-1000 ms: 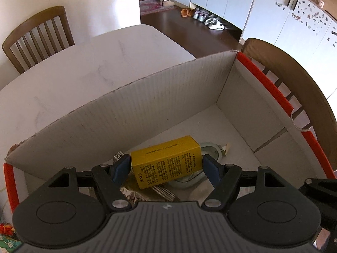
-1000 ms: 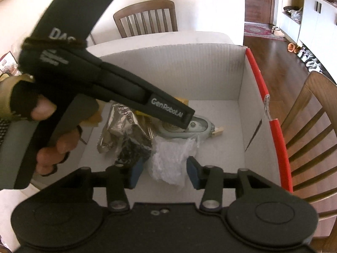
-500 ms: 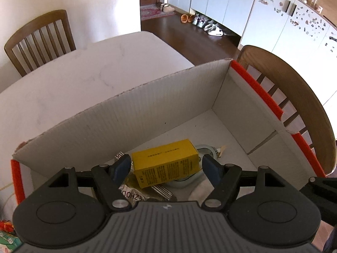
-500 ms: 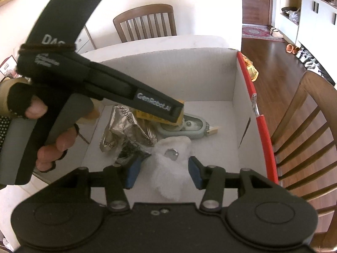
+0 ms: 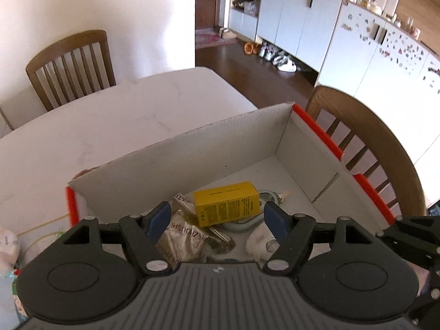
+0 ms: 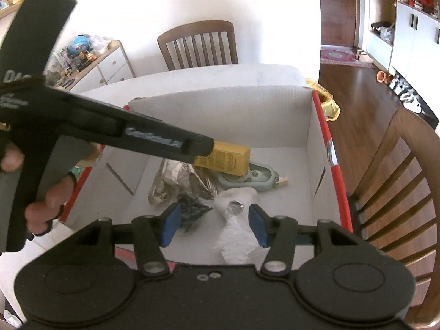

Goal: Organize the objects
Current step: 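Open both tools to release the yellow box and bead bag in the box, then withdraw both tools from the shoebox back over the table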

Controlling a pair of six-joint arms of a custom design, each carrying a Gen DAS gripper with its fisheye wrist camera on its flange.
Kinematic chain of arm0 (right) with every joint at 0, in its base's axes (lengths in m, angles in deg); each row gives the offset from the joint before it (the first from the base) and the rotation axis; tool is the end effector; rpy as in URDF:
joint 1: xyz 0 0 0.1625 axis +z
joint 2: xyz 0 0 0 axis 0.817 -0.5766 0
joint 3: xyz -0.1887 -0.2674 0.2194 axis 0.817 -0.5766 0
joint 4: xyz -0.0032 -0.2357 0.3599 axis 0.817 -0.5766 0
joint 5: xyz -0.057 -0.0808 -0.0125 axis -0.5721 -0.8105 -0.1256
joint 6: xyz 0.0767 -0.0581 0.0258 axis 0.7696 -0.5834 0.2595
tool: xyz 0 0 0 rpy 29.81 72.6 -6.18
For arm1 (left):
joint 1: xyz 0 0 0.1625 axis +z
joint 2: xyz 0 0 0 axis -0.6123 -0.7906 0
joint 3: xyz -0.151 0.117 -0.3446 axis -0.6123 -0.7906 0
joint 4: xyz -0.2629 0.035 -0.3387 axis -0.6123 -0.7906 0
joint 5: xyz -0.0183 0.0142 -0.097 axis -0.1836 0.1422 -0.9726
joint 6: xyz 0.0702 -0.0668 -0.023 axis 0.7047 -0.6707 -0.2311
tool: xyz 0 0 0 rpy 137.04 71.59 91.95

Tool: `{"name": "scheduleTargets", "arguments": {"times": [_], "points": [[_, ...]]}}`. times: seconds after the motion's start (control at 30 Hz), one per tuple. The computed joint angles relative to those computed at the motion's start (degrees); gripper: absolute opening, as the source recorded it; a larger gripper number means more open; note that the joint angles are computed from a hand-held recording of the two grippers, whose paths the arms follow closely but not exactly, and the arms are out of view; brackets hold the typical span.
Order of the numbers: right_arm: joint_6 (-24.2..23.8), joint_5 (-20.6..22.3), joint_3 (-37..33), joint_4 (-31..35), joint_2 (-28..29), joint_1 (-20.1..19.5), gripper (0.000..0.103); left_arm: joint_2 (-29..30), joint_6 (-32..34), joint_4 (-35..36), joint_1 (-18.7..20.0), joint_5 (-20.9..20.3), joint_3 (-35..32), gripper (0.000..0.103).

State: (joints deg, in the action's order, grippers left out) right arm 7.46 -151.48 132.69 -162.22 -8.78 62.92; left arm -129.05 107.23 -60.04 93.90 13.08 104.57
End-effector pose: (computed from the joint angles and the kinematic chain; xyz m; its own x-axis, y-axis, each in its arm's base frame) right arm 0.3337 -0.5036 0.0597 -0.8370 0.1260 0.5325 -0.2726 0.7477 -0.6055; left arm -0.2016 -0.5970 0.2351 -0.4055 0.8470 -0.3438 0.8933 0.4469 0.0475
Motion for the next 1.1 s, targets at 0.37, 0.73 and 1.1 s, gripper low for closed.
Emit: {"name": "scheduleTargets", "arguments": {"times": [0.37,0.73,1.1], "points": [[1.3,-0.8,-2.0,-0.2,1.3,2.9,0.063,-6.6,1.1,2.2,1.9,-4.1,-0.2,0.074],[5.0,-4.0,-7.3,0.5,5.8,7.2,0.073,-10.0,5.0,5.4,6.4,-6.8,-3.3,0.074],[9.9,-6.0,-15.0,2.1,12.5,9.8,0.086,-12.0,10.0,9.4,10.9,-8.2,-7.0,0.080]]}}
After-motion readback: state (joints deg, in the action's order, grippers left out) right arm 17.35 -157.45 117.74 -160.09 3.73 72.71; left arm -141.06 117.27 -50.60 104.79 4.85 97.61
